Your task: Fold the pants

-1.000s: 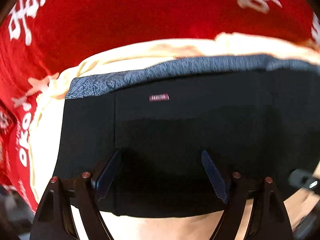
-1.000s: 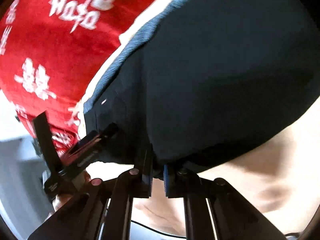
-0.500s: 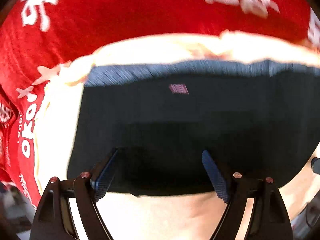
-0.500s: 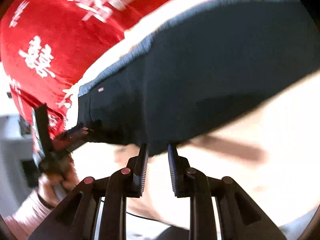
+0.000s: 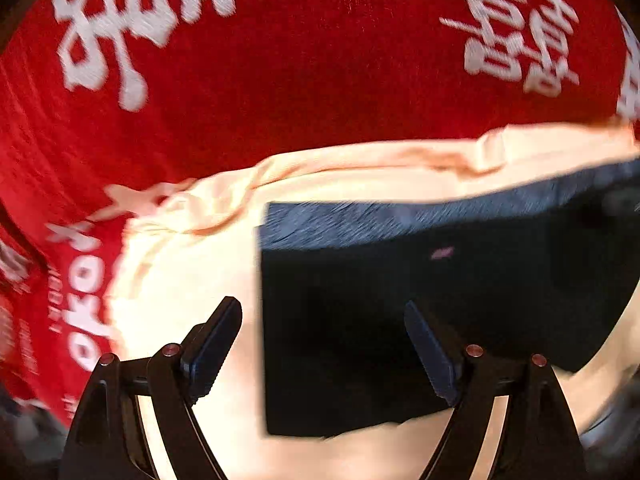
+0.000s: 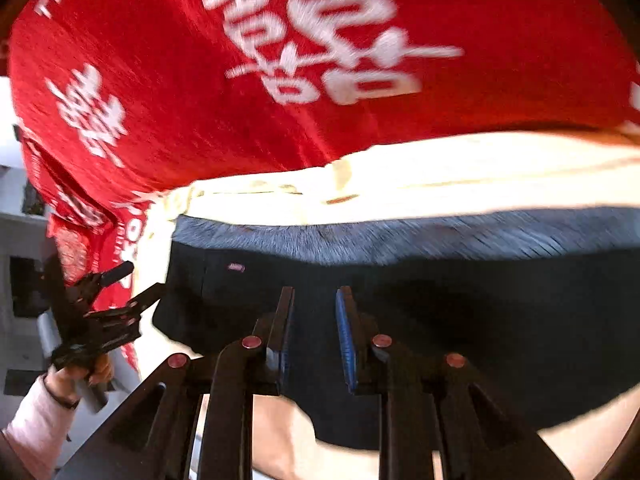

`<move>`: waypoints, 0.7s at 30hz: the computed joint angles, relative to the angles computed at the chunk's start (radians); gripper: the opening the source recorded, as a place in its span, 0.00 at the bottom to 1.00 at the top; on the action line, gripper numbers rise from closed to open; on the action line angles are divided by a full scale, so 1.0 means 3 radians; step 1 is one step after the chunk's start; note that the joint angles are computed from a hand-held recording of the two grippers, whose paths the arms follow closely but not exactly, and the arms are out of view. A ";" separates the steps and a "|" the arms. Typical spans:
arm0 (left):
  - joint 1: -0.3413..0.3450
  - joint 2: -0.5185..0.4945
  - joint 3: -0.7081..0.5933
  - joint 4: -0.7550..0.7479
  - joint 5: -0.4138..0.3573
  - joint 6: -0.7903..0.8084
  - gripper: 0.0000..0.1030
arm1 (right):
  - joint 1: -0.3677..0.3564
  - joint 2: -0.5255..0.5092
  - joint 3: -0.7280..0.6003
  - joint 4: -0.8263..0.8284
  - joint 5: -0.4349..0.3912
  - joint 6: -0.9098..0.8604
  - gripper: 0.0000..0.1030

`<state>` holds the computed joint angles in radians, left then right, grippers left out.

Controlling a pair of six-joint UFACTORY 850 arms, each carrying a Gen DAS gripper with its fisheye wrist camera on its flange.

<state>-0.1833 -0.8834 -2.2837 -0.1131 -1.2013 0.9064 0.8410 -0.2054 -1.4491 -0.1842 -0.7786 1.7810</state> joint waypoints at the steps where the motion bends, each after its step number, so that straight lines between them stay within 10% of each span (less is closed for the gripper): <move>1: -0.0028 0.0002 0.0048 -0.0054 0.0013 -0.0007 0.82 | -0.0071 -0.0094 -0.0037 0.0157 0.0058 -0.0186 0.22; 12: -0.0227 -0.0063 0.0463 0.0261 0.0959 -0.0929 0.82 | -0.0290 -0.0630 -0.0141 0.0467 0.0339 -0.0541 0.21; 17: -0.0182 -0.0541 -0.0419 0.0440 0.0368 -0.1362 0.82 | -0.0255 -0.0648 -0.0368 0.0145 -0.0127 -0.0322 0.23; 21: -0.0163 -0.0172 0.0012 0.0241 0.0458 -0.1051 0.82 | -0.0054 -0.0304 -0.0197 -0.0141 -0.0515 -0.0063 0.54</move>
<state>-0.2322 -0.9351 -2.2800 -0.0408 -1.0639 0.5910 0.8248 -0.2965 -1.5083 -0.2264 -0.9332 1.7622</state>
